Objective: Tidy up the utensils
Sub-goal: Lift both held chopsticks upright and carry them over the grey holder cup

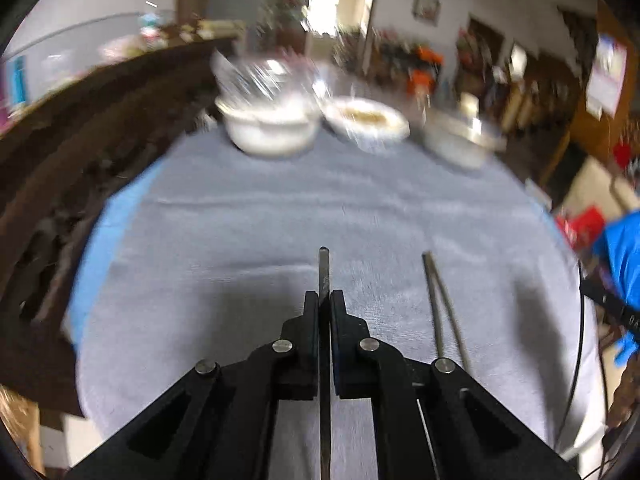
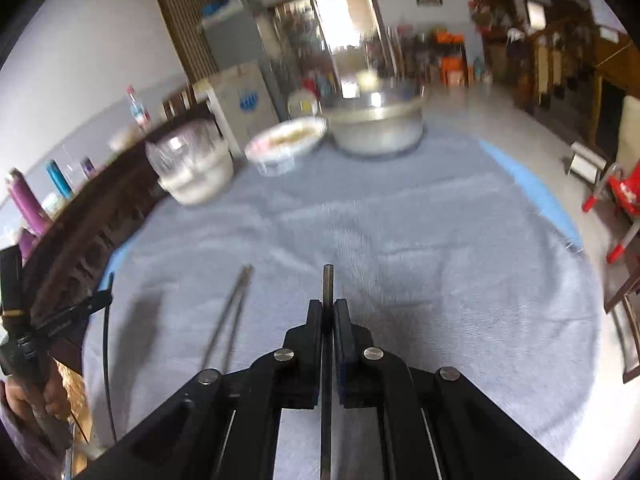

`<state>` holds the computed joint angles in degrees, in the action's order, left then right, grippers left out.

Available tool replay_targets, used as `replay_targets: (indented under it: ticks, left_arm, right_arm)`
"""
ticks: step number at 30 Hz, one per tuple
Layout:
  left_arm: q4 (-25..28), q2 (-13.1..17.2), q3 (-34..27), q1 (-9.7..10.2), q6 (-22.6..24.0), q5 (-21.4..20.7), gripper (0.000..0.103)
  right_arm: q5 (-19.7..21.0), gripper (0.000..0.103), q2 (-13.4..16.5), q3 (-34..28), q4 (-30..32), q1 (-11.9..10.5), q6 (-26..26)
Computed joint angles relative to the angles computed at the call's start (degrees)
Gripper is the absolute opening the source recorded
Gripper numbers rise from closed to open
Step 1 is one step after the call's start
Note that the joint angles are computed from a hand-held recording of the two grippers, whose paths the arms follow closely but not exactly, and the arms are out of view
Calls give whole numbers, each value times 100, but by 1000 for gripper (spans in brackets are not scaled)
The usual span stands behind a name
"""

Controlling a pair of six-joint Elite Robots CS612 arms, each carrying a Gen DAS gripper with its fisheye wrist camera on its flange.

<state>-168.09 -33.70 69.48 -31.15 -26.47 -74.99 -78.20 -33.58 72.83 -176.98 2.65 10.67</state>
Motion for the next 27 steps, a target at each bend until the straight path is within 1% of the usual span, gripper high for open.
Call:
replay_targets:
  ticks: [1, 2, 3, 5, 7, 9, 10, 11, 12, 14, 15, 17, 19, 21, 24, 27]
  left_arm:
    - [-356, -173, 321, -52, -240, 232, 5]
    - [-560, -202, 402, -47, -242, 227, 5]
    - [-900, -347, 688, -94, -385, 386, 5]
    - [-1401, -499, 1023, -143, -537, 619, 5]
    - [-1970, -702, 1436, -247, -724, 912, 5]
    - [-2402, -785, 1635, -322, -817, 1105, 5]
    - [-2748, -855, 1801, -377, -890, 1213, 5]
    - [-2909, -885, 1871, -399, -921, 1243, 5]
    - [-3187, -938, 1987, -446, -963, 1285, 5]
    - [-3538, -955, 2033, -492, -947, 1315, 5]
    - [-3802, -975, 2079, -537, -917, 1371, 5]
    - [-4131, -998, 2121, -601, -887, 1439, 5]
    - [-4504, -975, 2080, -672, -787, 1526, 5]
    - [-4751, -873, 1909, -732, -637, 1634, 5]
    - [-4914, -775, 1707, -773, -431, 1702, 5]
    - [-4851, -668, 1452, -789, -325, 1827, 5]
  right_arm:
    - [-8, 6, -110, 237, -415, 3, 45]
    - [-40, 6, -168, 326, -631, 14, 78]
    - [-75, 6, -265, 524, -1012, 40, 153]
    - [-94, 6, -405, 827, -1546, 62, 276]
    - [-179, 6, -529, 1102, -2036, 111, 358]
    - [-290, 6, -652, 1389, -2634, 165, 398]
    - [-349, 6, -702, 1482, -2810, 183, 417]
    - [-388, 6, -744, 1590, -3050, 203, 464]
    - [-419, 6, -776, 1664, -3208, 216, 508]
    - [-517, 6, -823, 1754, -3451, 247, 561]
    - [-528, 6, -840, 1781, -3539, 245, 566]
    - [-557, 6, -881, 1823, -3674, 261, 538]
    - [-594, 6, -933, 1881, -3845, 282, 514]
    - [-627, 6, -996, 1946, -3998, 308, 448]
    - [-658, 6, -1072, 2012, -4153, 342, 323]
    - [-580, 6, -1132, 2046, -4302, 350, 342]
